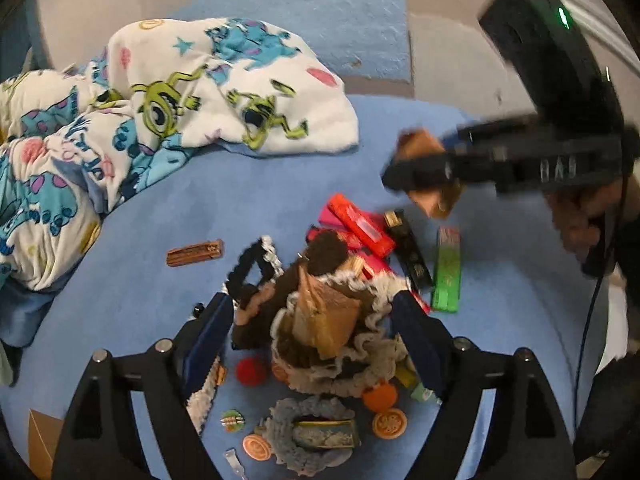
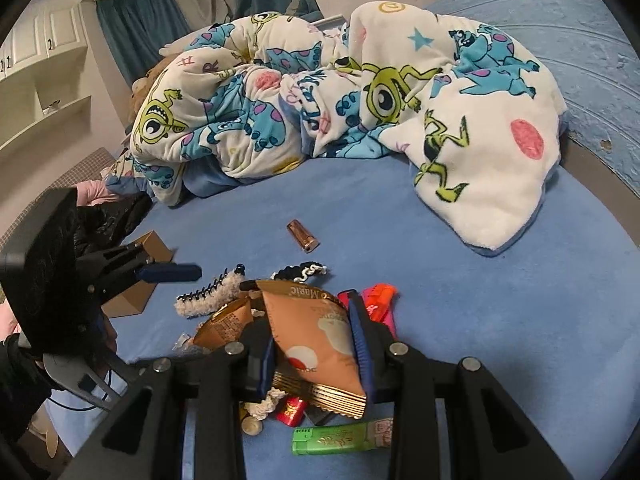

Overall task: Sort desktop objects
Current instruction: 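Lift the brown snack from the heap with the left tool while the right tool holds the orange bag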

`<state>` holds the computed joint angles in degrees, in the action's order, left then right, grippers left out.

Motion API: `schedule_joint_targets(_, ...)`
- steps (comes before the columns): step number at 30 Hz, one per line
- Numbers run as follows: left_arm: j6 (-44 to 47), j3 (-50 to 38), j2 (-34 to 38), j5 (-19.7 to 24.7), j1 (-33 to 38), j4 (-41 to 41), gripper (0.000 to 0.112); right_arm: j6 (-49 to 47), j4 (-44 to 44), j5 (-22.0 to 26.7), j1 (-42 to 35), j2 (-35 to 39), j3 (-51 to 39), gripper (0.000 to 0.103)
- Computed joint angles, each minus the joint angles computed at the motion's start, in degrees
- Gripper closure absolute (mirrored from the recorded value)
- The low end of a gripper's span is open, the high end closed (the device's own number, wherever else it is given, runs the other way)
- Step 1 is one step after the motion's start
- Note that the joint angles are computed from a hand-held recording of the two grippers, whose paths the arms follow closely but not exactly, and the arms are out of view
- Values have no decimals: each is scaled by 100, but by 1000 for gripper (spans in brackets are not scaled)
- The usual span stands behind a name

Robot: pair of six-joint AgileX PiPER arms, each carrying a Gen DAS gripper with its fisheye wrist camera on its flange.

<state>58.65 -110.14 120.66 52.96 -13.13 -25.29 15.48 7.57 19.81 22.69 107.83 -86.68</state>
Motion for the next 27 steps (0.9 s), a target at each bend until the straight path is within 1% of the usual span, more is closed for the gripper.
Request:
schedule_joint_targets(2, -12, -41, 105, 146, -61, 120, 40, -8, 18, -25, -22, -31, 38, 71)
schedule_joint_targets(4, -2, -22, 169, 177, -84, 108, 58, 3, 18, -69, -40, -77, 100, 71)
schedule_joint_targets(6, -21, -27, 251, 126, -90, 89, 64, 70, -44, -89, -59, -113, 150, 71)
schedule_joint_targets(7, -47, -120, 325, 198, -64, 35, 67, 68, -35, -94, -70, -122, 161, 71)
schedule_joint_targets(9, -101, -316, 459, 355, 14, -107, 70, 72, -30, -120, -96, -164, 216, 71)
schedule_joint_targets(10, -133, -469, 540, 520, 76, -220, 72, 46, -2, -146, -109, -190, 249, 71)
schedule_joint_targets(13, -136, -736, 641, 961, 242, -552, 71, -2, 56, -185, -146, -234, 309, 71)
schedule_joint_targets(16, -265, -955, 726, 1222, 295, -613, 71, -120, 203, -227, -181, -245, 350, 71)
schedule_joint_targets(18, -286, -982, 745, 1233, 267, -535, 69, -156, 225, -224, -184, -243, 352, 71)
schedule_joint_targets(19, -314, -984, 753, 1207, 247, -486, 67, -124, 179, -229, -181, -249, 357, 71)
schedule_joint_targets(20, -347, -1059, 799, 1281, 250, -503, 65, -137, 186, -236, -176, -256, 362, 71)
schedule_joint_targets(23, -307, -1238, 885, 1533, 311, -683, 53, -192, 220, -249, -180, -262, 378, 71)
schedule_joint_targets(24, -300, -1266, 884, 1538, 318, -686, 46, -184, 217, -254, -182, -261, 383, 71)
schedule_joint_targets(25, -321, -1343, 908, 1574, 354, -730, 42, -186, 229, -261, -187, -258, 390, 71)
schedule_joint_targets(27, -423, -1531, 981, 1662, 385, -710, 41, -191, 239, -263, -192, -248, 394, 71)
